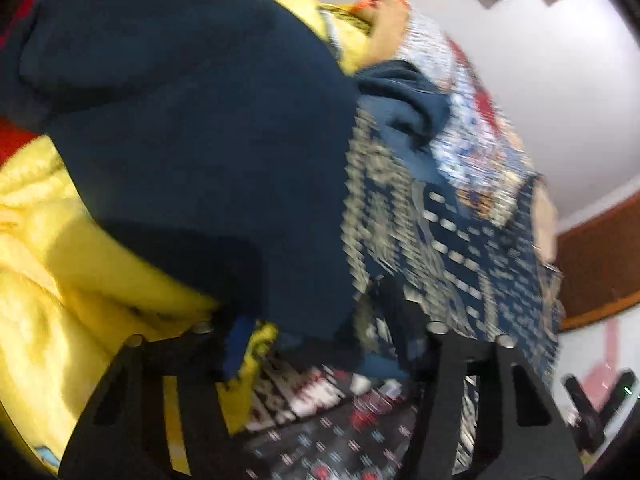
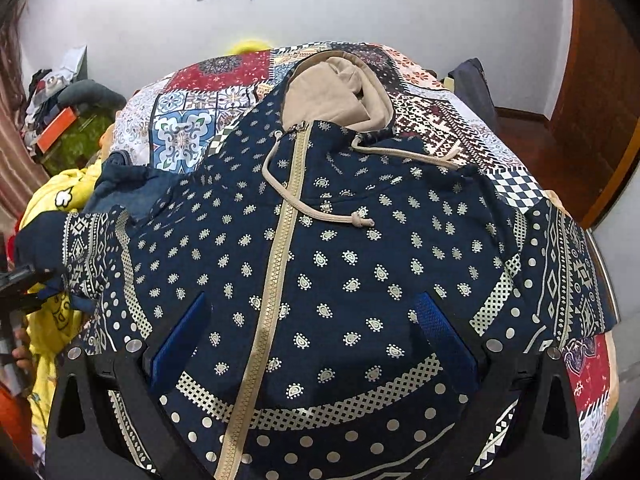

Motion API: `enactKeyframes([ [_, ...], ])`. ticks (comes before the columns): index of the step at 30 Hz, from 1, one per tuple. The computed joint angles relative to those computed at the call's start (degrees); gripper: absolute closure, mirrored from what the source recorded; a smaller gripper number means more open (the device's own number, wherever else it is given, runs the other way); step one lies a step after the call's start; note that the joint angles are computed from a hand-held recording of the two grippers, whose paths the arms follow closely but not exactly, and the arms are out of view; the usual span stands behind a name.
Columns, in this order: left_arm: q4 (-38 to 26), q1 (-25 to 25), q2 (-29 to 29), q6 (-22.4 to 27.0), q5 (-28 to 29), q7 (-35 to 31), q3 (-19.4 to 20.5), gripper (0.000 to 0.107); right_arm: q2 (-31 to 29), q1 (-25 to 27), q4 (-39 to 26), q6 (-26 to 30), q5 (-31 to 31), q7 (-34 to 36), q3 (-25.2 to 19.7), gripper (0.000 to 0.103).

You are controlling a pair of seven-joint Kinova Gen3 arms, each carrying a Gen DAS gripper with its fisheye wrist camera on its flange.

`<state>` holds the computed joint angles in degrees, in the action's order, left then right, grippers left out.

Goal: Fold large clothes

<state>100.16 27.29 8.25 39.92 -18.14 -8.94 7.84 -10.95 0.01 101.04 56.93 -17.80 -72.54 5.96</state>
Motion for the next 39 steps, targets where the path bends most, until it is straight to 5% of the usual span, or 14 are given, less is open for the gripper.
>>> enactKeyframes([
  [4,-4.2,1.1,1.6,6.3,-2.9,3.4,0.6,0.073,-1.5,0.0,-0.4,0.8,-0.3,1.4,0.8,0.002],
  [11,-19.5,13.3,5.1,22.7,-6.9,-0.6,-7.3,0.088,-4.1,0.2,-1.2,1.6,2.5,4.0,1.5,0.002],
  [14,-27.5,14.0,7.9,28.3,-13.2,-2.8,-4.6,0.097,-4.3,0.3,-1.9,2.4,3.4,4.6,2.1,0.002],
  [20,-43.4,17.5,16.1,32.6,-22.7,-13.7,-0.2,0.097,-5.9,0.6,-2.4,3.5,2.3,7.8,4.9,0.001],
  [25,-56.7,19.8,24.4,35.8,-16.3,-25.0,0.1,0.097,-7.6,1.0,-2.7,4.6,0.8,11.3,8.0,0.001],
  [28,-62.6,18.7,29.5,39.6,-9.3,-26.2,1.2,0.096,-8.6,1.2,-2.6,5.1,0.3,13.3,9.7,0.001],
  [32,-58.5,15.7,30.2,37.4,-0.7,-24.9,3.0,0.072,-9.5,1.5,-2.6,5.6,0.4,15.1,10.8,0.001],
  [39,-40.4,16.4,20.8,24.6,6.8,-21.5,-1.5,0.061,-10.4,1.5,-1.6,5.0,1.2,16.2,10.5,0.001],
])
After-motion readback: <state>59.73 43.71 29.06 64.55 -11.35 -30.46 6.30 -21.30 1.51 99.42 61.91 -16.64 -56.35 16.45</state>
